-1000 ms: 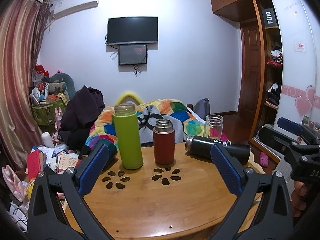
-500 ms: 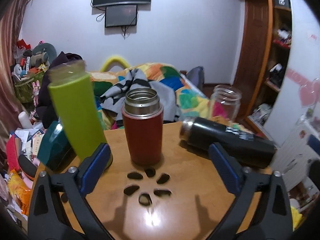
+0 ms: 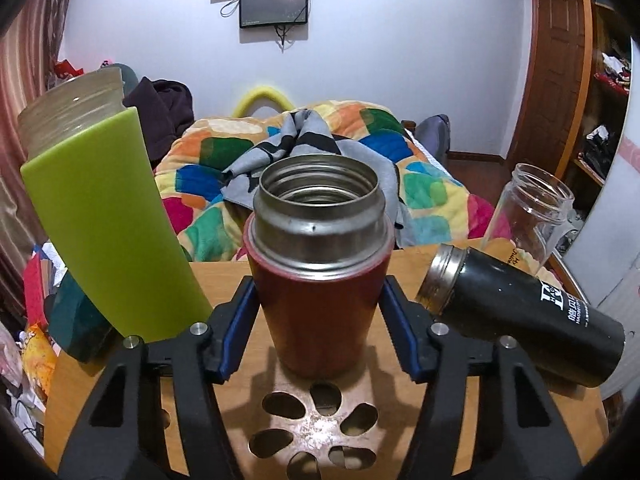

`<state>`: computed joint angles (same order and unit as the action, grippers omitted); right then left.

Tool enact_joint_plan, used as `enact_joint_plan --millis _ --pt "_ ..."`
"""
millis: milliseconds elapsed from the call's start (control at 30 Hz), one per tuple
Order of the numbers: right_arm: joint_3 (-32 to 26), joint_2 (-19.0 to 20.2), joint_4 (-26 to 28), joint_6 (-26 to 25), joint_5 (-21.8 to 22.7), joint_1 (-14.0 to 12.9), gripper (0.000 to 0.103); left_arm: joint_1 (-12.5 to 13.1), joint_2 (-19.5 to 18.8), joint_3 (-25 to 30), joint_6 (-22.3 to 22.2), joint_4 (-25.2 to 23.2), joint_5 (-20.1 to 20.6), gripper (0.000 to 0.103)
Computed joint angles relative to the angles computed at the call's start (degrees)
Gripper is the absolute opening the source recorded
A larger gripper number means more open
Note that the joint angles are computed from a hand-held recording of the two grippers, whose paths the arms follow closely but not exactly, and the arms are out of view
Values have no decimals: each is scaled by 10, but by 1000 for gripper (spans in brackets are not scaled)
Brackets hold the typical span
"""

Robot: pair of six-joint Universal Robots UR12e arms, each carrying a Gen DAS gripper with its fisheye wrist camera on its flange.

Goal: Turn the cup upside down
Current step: 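Move the left gripper to the red bottle and close around it, then lift the red bottle with the left gripper and tilt it onto its side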

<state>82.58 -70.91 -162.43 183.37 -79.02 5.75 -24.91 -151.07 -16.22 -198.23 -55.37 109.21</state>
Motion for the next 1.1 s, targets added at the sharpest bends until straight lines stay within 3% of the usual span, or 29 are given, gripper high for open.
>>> enact_joint_plan --millis 133,400,600,733,833,933,1067,1100 --pt "0 1 -1 -11 6 3 103 5 25 -46 14 28 -34 61" --pt "9 0 -1 -40 45 8 103 9 118 -207 59 101 -135 61" --pt "19 0 13 -81 90 14 103 14 177 -300 72 122 -234 61" --pt "20 3 33 -111 145 15 103 23 205 -345 59 134 -314 61" --pt "14 8 52 -133 155 21 101 29 221 -373 41 145 -369 61" --pt "4 14 79 -149 159 26 90 37 232 -396 19 161 -412 61" --pt "-10 24 113 -158 183 28 66 43 239 -414 3 178 -434 61" --pt "-10 24 115 -158 189 28 64 44 241 -419 0 183 -436 61"
